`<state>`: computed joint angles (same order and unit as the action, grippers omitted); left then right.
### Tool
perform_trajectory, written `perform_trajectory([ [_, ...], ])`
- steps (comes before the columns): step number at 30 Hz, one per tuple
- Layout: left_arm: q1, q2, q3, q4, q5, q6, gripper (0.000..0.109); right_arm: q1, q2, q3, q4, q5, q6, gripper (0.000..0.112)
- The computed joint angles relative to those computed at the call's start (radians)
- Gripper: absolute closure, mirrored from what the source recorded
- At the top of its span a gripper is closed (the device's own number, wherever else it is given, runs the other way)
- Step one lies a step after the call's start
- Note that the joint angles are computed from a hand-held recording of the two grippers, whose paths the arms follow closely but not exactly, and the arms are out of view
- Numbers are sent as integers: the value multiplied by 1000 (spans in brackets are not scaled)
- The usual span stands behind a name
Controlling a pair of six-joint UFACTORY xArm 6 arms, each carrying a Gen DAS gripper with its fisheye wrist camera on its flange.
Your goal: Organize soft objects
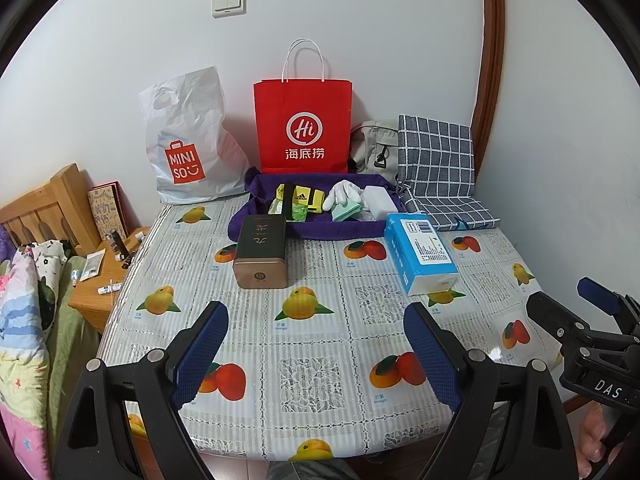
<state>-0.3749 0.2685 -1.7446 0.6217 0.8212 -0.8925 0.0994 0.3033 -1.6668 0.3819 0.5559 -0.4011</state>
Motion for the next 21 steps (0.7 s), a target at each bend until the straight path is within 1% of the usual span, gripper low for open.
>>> perform_trajectory([
  [21,0,-1,0,2,2,-1,19,1,1,-8,-2,5,6,9],
])
